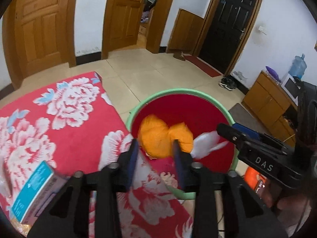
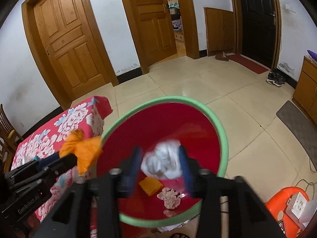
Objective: Collect trash
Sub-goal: 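Open both grippers to drop the peel and cloth into the bucket, then move both tools back over the table toward the boxes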
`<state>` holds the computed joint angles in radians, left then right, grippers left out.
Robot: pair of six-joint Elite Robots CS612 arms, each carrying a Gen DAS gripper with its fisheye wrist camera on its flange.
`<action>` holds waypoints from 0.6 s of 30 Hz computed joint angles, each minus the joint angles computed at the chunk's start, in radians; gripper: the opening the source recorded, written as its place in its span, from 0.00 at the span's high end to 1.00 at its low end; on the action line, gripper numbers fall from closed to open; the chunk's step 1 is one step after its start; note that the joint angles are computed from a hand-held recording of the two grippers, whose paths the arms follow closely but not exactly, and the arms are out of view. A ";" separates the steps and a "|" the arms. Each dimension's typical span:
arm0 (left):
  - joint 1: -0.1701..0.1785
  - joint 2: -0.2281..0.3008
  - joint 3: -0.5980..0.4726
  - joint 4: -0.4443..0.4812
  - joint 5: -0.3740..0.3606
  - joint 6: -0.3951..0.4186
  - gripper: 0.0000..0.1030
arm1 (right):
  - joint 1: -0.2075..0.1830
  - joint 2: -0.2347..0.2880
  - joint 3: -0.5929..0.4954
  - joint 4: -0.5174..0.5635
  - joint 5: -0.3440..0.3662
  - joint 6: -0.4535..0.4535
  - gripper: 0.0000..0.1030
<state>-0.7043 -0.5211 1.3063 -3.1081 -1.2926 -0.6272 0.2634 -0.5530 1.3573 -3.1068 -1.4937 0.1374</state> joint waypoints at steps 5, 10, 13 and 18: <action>-0.012 0.003 -0.005 -0.005 0.039 0.049 0.47 | 0.000 0.004 -0.015 0.010 0.001 0.005 0.52; -0.015 -0.005 0.000 0.017 0.031 0.037 0.47 | 0.001 -0.002 -0.006 0.013 0.018 0.004 0.52; -0.023 -0.018 0.017 0.031 0.063 0.034 0.47 | 0.001 -0.013 0.009 0.014 0.020 0.010 0.52; -0.033 -0.054 0.072 0.017 0.083 -0.006 0.47 | 0.007 -0.040 0.045 0.012 0.025 0.011 0.52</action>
<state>-0.7372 -0.5748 1.3783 -3.0909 -1.2100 -0.6327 0.2706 -0.5926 1.4023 -3.0951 -1.4683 0.1484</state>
